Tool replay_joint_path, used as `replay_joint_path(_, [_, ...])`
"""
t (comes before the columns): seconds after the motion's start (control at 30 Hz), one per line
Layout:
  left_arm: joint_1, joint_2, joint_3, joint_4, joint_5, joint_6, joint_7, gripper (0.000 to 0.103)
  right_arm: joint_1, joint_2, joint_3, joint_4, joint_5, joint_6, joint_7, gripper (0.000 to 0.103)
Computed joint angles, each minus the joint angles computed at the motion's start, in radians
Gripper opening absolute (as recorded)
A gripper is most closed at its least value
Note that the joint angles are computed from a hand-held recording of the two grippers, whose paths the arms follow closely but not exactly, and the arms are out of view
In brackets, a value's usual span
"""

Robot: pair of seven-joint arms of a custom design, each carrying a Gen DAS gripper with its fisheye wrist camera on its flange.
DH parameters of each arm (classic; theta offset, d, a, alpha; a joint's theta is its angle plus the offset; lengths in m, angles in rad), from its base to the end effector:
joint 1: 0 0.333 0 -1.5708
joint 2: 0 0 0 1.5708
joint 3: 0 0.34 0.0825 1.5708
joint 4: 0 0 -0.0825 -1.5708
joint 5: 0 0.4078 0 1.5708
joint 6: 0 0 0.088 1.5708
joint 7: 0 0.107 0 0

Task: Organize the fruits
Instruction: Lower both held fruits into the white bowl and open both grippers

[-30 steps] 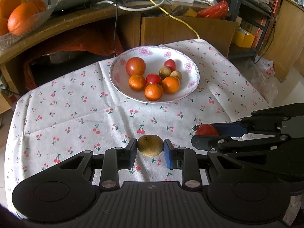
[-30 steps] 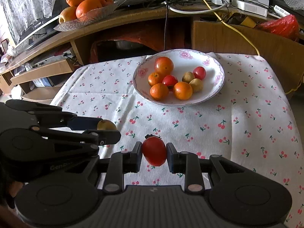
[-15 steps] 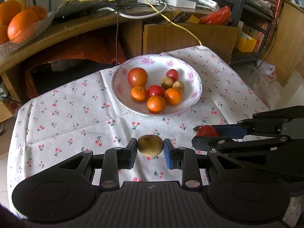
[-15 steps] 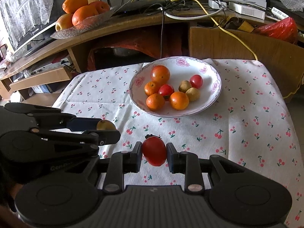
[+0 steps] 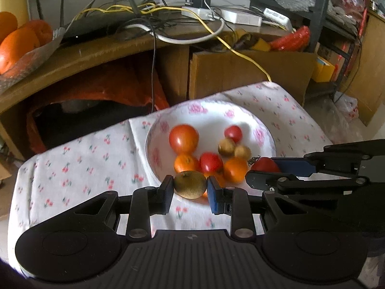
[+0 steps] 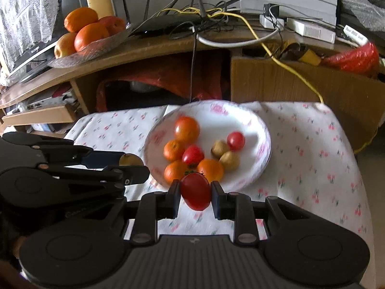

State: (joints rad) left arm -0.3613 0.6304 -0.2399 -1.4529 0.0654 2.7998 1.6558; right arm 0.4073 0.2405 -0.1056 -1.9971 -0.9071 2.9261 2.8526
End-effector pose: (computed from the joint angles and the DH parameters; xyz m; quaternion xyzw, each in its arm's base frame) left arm 0.6827 -0.4140 0.4186 -0.4183 0.8337 -0.3282 0.1491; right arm 0.6078 0.2453 0.4100 -0.6051 0.6964 -0.2411 0.3011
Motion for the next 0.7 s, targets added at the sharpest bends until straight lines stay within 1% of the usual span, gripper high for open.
replay_joint_path(0.07, [-0.014,0.042,0.009,0.067,0.007,-0.022,-0.005,0.036,-0.007,0.02,-0.009,0.022,-0.001,0.009,-0.003,0.045])
replay_joint_path(0.17, [-0.032,0.099,0.02,0.156,0.016,-0.057,-0.01,0.036,-0.021,0.05,-0.019,0.05,0.03,0.024,-0.037,0.045])
replay_joint_path(0.27, [-0.044,0.147,0.029,0.231,0.021,-0.098,-0.016,0.036,-0.016,0.081,-0.041,0.074,0.057,0.038,-0.058,0.046])
replay_joint_path(0.37, [-0.049,0.171,0.032,0.271,0.021,-0.125,-0.021,0.037,-0.028,0.104,-0.038,0.085,0.13,0.055,-0.117,0.046])
replay_joint_path(0.4, [-0.051,0.176,0.033,0.279,0.02,-0.131,-0.025,0.037,-0.023,0.109,-0.046,0.087,0.145,0.063,-0.129,0.046])
replay_joint_path(0.47, [-0.054,0.181,0.037,0.288,0.018,-0.138,-0.04,0.04,0.007,0.116,-0.081,0.088,0.15,0.074,-0.124,0.047])
replay_joint_path(0.5, [-0.054,0.182,0.038,0.291,0.017,-0.139,-0.048,0.043,0.013,0.118,-0.088,0.087,0.16,0.079,-0.127,0.047])
replay_joint_path(0.6, [-0.047,0.184,0.03,0.296,0.007,-0.145,-0.051,0.048,0.034,0.118,-0.118,0.078,0.178,0.105,-0.125,0.047])
replay_joint_path(0.7, [-0.048,0.18,0.033,0.291,0.008,-0.139,-0.061,0.051,0.068,0.115,-0.157,0.074,0.166,0.113,-0.117,0.047])
